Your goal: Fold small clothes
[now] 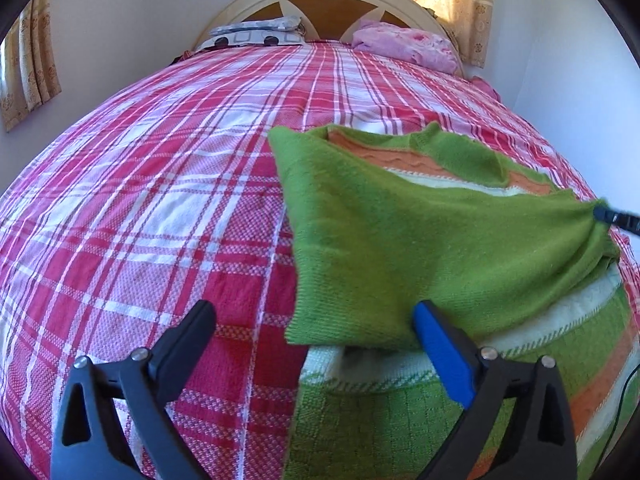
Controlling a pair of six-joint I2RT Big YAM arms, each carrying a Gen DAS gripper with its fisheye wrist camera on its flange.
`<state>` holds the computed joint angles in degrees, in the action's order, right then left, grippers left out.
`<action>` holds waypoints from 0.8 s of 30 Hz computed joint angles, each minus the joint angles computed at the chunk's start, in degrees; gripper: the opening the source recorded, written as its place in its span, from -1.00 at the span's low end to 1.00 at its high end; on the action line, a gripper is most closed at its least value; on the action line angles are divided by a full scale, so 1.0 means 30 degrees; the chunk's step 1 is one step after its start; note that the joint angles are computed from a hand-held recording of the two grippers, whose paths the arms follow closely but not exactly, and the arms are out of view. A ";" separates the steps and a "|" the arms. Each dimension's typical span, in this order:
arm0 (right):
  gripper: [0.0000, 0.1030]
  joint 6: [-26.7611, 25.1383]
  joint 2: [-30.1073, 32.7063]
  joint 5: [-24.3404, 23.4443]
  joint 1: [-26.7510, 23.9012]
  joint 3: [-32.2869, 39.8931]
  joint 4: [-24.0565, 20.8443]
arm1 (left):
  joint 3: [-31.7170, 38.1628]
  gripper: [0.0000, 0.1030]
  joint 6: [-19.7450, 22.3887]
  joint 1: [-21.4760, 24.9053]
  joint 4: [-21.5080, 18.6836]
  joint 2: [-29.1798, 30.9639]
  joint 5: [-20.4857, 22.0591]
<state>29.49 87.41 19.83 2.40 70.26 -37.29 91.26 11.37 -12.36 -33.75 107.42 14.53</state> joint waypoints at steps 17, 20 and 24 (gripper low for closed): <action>0.30 -0.3683 -0.0234 -0.3480 0.2056 -0.1064 0.3750 | 0.0393 0.99 -0.1737 0.0530 -0.0244 0.0309 0.1048; 0.29 -0.2309 0.0595 -0.4919 0.1789 -0.0931 0.2763 | 0.0343 0.99 -0.1463 0.0448 -0.0278 0.0288 0.0869; 0.29 -0.1679 -0.0119 -0.4165 0.2246 -0.1018 0.1288 | 0.0422 1.00 -0.1350 0.0431 -0.0394 0.0353 0.0736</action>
<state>24.45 87.05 7.33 9.14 67.21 -33.42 92.52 7.32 -11.07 -34.93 108.48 16.74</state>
